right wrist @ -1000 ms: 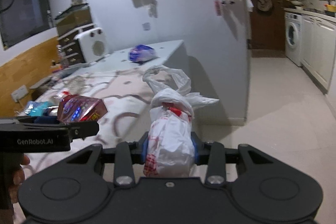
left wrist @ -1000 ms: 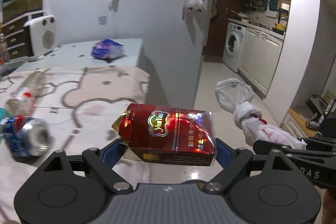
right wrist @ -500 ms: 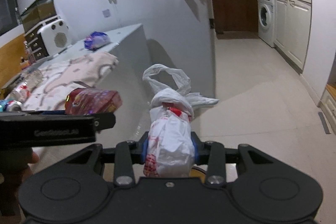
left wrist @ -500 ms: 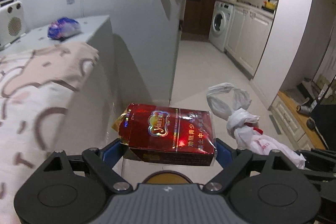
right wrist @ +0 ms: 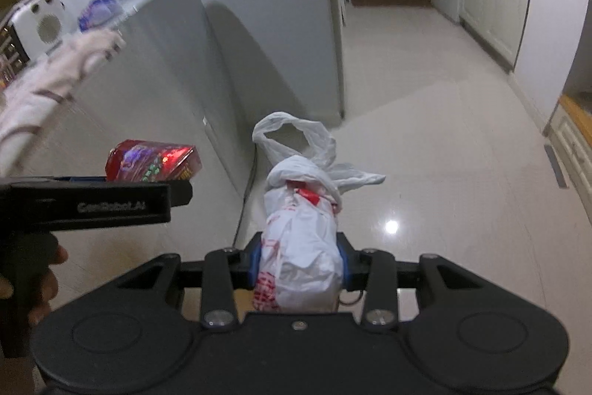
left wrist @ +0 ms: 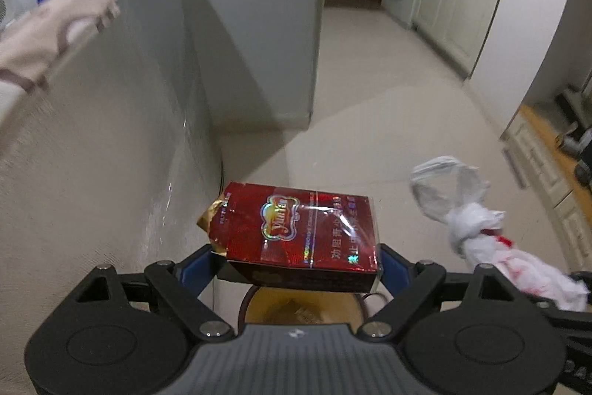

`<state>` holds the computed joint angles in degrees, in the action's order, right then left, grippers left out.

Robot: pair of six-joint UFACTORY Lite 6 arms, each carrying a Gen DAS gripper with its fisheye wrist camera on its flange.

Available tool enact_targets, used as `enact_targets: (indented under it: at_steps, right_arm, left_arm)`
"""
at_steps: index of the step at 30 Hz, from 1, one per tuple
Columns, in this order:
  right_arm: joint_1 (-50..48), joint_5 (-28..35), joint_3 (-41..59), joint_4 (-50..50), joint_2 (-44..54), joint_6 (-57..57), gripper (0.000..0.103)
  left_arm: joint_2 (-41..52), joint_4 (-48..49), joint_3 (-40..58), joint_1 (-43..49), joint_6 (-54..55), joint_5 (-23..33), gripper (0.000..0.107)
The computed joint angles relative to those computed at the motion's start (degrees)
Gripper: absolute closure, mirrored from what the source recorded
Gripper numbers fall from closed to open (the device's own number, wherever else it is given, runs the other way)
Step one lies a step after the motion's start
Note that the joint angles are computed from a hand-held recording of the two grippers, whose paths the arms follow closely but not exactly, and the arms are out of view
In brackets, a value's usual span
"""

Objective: Collect trash
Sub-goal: 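Carry the red box and white bag with both grippers over the yellow bin, then open the left gripper to drop the red box while the right gripper releases the bag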

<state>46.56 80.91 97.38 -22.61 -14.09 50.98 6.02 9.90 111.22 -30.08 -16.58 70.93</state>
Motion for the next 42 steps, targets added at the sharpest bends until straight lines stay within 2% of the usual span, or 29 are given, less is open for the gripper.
enact_targets:
  at_steps: [4, 6, 10, 13, 16, 24, 30, 32, 38, 42]
  right_arm:
    - [-6.5, -4.1, -5.3, 5.0, 0.6, -6.7, 0.064]
    - [-9.4, -5.4, -5.4, 7.1, 3.0, -10.4, 0.064]
    - [-13.1, -5.0, 1.9, 9.5, 12.0, -16.8, 0.064]
    - [-14.5, -4.6, 7.7, 10.2, 18.9, -21.2, 0.063]
    - [-15.7, -7.2, 7.8, 10.9, 22.7, -21.6, 0.063]
    - [-18.2, -19.4, -7.7, 19.0, 24.2, -23.4, 0.063]
    - [-18.3, -26.1, -19.0, 24.1, 24.2, -23.9, 0.063]
    - [-17.7, -26.4, -21.4, 24.4, 24.1, -23.1, 0.063]
    - [-17.5, -28.0, -23.8, 25.2, 24.2, -21.5, 0.062]
    - [-17.4, -29.7, -22.9, 26.4, 26.8, -22.4, 0.062]
  left_arm:
    - [2.2, -2.7, -5.2, 4.1, 2.8, -4.2, 0.017]
    - [4.7, -4.0, -4.7, 5.9, 5.0, -4.9, 0.017]
    - [13.5, -6.3, 4.2, 9.2, 9.2, -3.5, 0.017]
    - [17.4, -7.9, 6.9, 10.8, 10.5, -4.7, 0.017]
    - [17.2, -9.8, 1.3, 11.7, 11.4, -8.2, 0.017]
    - [12.4, -12.3, -24.0, 13.7, 17.7, -21.0, 0.017]
    - [9.3, -15.5, -39.1, 15.3, 23.4, -28.3, 0.017]
    - [8.5, -16.7, -43.0, 15.4, 25.6, -29.9, 0.017]
    - [7.7, -16.3, -47.9, 14.3, 28.8, -33.4, 0.017]
    - [8.7, -17.0, -46.6, 14.3, 27.9, -33.7, 0.007]
